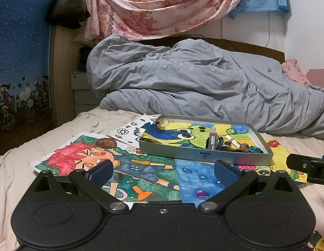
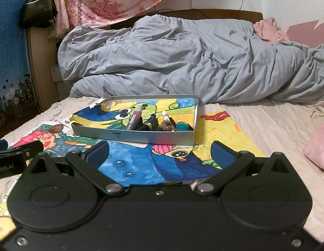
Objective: Organize rigid objects
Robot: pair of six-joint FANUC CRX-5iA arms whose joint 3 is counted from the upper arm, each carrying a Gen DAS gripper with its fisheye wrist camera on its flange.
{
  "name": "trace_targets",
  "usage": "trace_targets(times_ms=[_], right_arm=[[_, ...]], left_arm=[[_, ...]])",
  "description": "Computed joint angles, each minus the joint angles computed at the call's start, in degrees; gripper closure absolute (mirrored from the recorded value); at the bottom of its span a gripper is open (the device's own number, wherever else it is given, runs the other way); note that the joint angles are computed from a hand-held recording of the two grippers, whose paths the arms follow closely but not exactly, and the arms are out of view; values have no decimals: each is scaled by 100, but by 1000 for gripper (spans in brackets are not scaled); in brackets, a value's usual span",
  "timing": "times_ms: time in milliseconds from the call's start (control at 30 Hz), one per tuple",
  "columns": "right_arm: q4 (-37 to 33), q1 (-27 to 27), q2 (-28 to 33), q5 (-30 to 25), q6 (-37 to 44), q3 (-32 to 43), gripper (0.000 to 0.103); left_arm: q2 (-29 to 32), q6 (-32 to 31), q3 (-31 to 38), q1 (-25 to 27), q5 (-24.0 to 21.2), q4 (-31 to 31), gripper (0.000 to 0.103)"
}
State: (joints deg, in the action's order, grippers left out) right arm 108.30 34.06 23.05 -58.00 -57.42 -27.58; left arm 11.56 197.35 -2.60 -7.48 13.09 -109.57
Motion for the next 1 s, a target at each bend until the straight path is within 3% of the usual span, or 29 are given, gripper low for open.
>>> trace_targets(times_ms=[1000], right_arm=[[-1,-9,-3,31,2,-5,0]], left_arm=[[8,-24,4,14,19,1,1]])
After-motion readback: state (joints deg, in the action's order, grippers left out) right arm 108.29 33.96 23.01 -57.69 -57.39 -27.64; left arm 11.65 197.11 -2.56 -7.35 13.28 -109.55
